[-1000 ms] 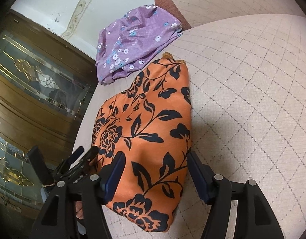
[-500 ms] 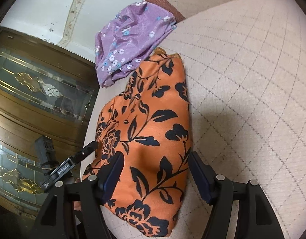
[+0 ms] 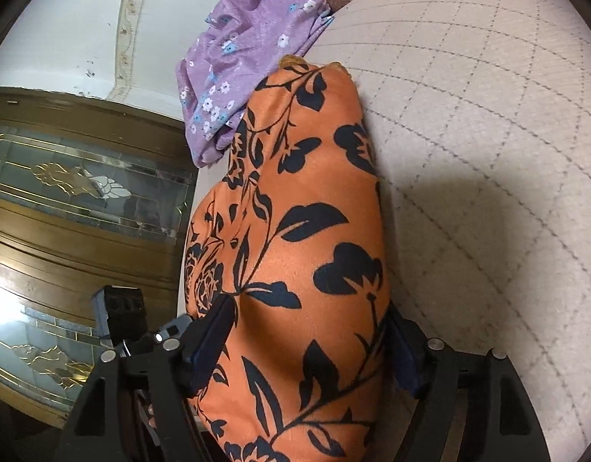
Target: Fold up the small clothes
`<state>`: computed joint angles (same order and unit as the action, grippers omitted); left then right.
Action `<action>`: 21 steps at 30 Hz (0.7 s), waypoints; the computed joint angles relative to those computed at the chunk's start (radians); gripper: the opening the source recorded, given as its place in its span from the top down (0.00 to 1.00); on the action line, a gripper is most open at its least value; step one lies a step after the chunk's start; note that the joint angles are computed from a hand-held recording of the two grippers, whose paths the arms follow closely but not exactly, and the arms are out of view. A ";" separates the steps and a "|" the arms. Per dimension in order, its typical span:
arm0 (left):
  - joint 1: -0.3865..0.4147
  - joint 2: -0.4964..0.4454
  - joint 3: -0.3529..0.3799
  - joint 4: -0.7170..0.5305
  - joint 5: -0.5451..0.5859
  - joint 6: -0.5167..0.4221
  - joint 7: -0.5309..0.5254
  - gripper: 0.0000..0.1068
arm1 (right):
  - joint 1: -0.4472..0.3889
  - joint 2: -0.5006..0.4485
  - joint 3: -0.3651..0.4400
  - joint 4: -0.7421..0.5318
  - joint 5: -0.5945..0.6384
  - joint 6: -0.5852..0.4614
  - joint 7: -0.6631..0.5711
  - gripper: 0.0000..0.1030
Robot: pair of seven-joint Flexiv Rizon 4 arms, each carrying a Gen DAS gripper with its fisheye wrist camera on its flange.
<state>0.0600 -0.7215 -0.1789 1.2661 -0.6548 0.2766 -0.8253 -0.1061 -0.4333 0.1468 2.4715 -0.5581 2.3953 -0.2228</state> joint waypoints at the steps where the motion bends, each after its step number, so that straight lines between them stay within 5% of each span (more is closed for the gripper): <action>1: 0.002 -0.010 0.000 -0.013 -0.009 0.002 -0.017 0.23 | 0.007 -0.006 -0.001 -0.004 0.010 0.008 -0.010 0.26; 14: -0.007 -0.050 -0.033 -0.040 -0.031 -0.041 0.008 0.22 | 0.089 -0.016 -0.002 -0.065 0.110 -0.061 -0.115 0.29; 16: -0.007 -0.052 -0.031 -0.040 -0.038 -0.042 -0.001 0.39 | 0.108 -0.010 -0.004 -0.067 0.144 -0.076 -0.136 0.33; 21: -0.012 -0.025 -0.033 0.003 -0.050 -0.009 0.036 0.55 | 0.149 0.010 -0.007 -0.074 0.227 -0.123 -0.187 0.57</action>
